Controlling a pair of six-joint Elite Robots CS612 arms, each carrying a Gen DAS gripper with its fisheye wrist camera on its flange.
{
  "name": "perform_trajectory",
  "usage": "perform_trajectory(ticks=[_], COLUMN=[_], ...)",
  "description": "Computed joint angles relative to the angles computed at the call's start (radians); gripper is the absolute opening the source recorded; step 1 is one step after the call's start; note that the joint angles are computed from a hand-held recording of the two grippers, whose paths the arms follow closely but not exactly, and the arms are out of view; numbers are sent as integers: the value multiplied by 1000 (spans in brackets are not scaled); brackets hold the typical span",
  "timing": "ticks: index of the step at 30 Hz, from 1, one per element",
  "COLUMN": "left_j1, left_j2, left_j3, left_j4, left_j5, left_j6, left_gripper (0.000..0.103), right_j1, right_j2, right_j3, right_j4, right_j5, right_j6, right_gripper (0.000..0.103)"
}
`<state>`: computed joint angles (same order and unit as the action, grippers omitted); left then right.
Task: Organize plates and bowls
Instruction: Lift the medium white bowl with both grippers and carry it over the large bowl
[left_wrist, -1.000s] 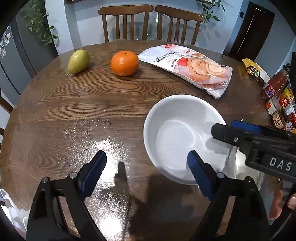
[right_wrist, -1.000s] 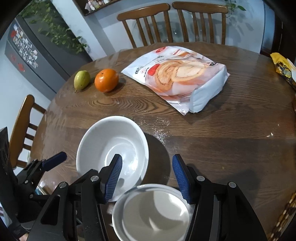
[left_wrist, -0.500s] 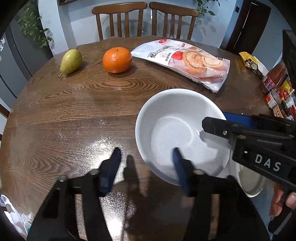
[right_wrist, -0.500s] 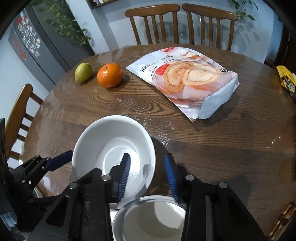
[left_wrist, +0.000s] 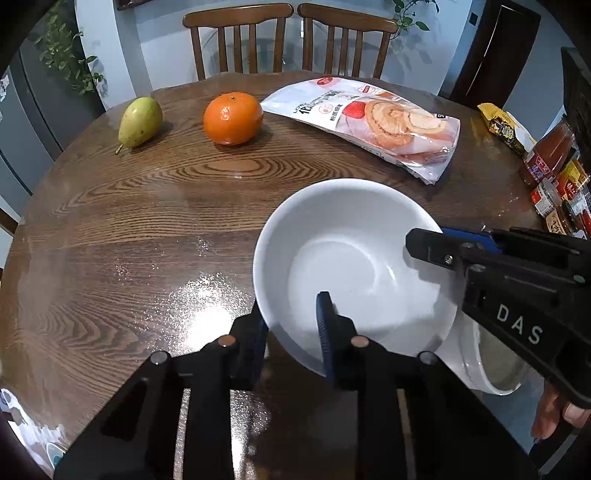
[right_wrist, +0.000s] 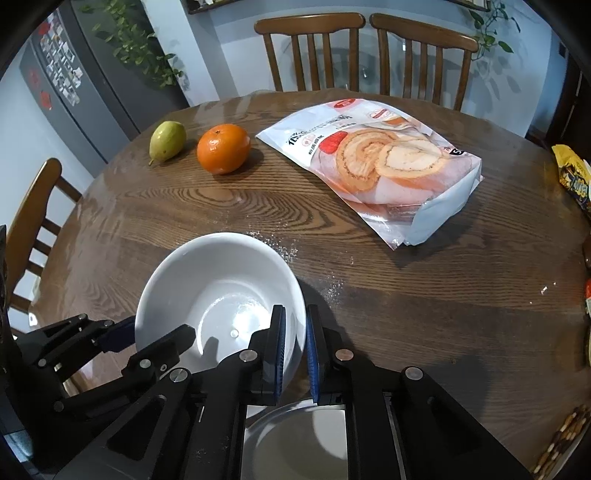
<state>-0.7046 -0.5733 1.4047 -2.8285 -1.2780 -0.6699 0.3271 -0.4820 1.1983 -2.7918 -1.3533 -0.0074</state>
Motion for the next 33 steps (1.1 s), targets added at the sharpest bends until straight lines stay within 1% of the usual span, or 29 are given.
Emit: perform_trajectory(ticks=[7, 13, 20, 30, 33], left_j1=[-7, -17, -46, -84, -96], left_j2=[-13, -38, -76, -117, -126], left_j3=[19, 55, 113, 192, 218], left_j4=[-25, -74, -147, -220, -248], left_j5=[33, 68, 131, 140, 141], left_j6=[2, 22, 75, 106, 117], left_gripper=[23, 23, 23, 23, 23], right_j1=[0, -2, -4, 4, 14], right_j2=[-14, -39, -87, -160, -177], right_j3=[28, 71, 155, 302, 345], right_j4=[-63, -124, -209, -327, -359], right_j5=[7, 24, 29, -11, -51], right_j6=[20, 54, 93, 133, 142], right_gripper=[12, 12, 12, 12, 12])
